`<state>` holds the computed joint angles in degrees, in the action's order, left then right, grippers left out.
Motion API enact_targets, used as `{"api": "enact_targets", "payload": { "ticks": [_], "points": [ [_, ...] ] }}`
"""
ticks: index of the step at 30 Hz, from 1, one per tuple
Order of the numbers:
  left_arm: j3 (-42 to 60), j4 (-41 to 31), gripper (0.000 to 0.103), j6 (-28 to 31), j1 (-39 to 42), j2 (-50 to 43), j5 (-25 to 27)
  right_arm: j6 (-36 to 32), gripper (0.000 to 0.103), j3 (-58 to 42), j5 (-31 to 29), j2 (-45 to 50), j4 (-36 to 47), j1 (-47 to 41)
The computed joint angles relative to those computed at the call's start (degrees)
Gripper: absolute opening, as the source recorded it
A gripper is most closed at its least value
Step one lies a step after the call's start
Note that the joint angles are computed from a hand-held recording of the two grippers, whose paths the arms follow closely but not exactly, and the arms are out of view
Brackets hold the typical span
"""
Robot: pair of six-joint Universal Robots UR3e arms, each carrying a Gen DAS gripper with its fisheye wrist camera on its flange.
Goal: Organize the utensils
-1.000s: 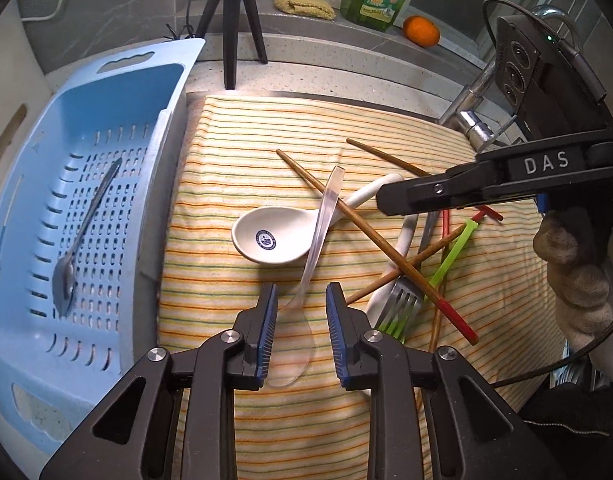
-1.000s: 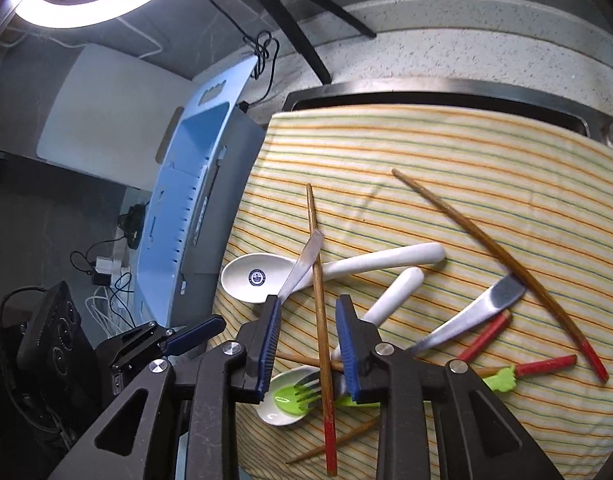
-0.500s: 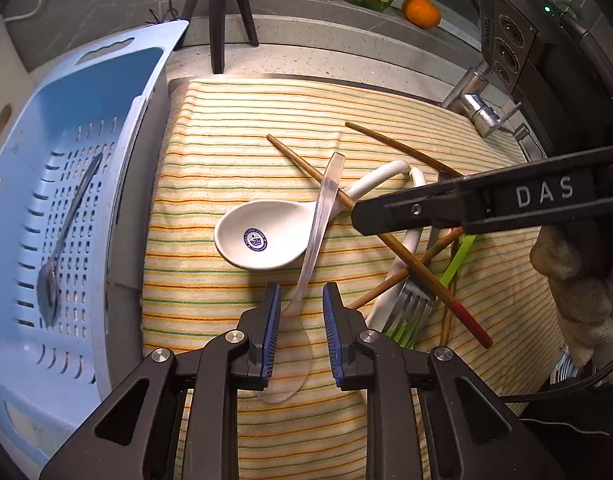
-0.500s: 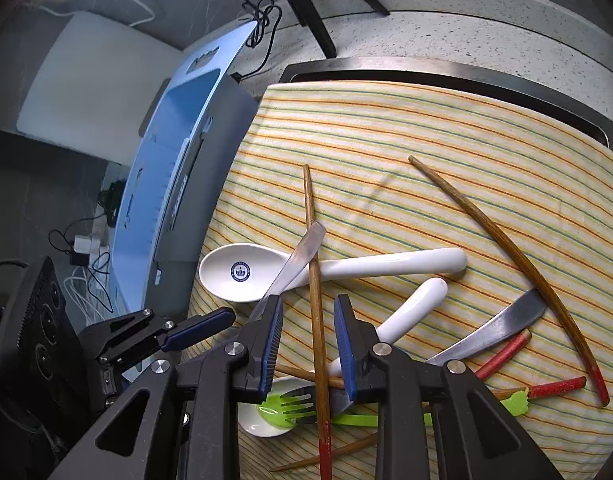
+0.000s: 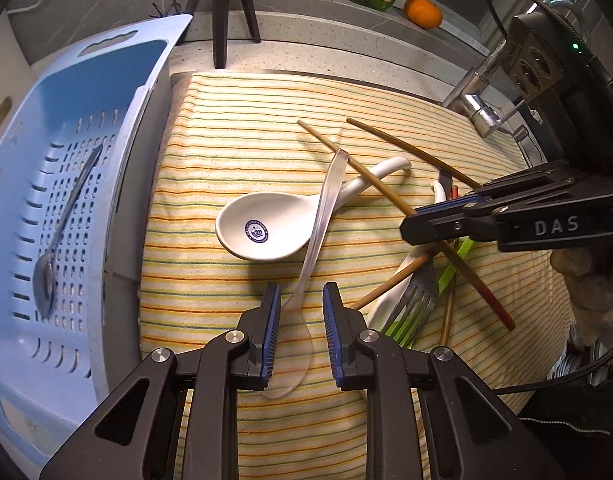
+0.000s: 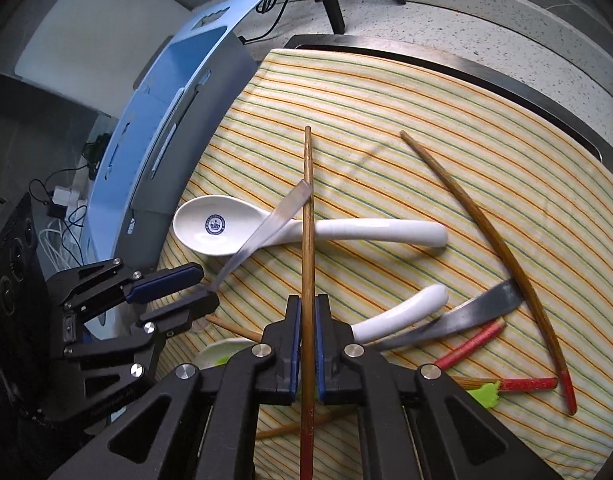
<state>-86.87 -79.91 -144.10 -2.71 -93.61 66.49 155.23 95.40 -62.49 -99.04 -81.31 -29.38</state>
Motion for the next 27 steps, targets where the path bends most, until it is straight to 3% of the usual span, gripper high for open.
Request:
{"api": "enact_targets", "payload": {
  "ticks": [10,20,27],
  "points": [
    [0.8,0.1,0.020,-0.3,-0.6,-0.5,0.6,-14.0,0.006,0.9,0.5,-7.6,11.5,-9.9],
    [1.5,-1.5,0.020,0.3,-0.1,1.7,0.1,-37.2,0.006,-0.3,-7.2,-14.9,25.0,-19.4],
    [10.2,-5.2,0.020,1.9,-5.5,-2.0,-1.6,-45.8,0.006,4.0,-12.4,-22.5,27.6,-22.1]
  ]
}}
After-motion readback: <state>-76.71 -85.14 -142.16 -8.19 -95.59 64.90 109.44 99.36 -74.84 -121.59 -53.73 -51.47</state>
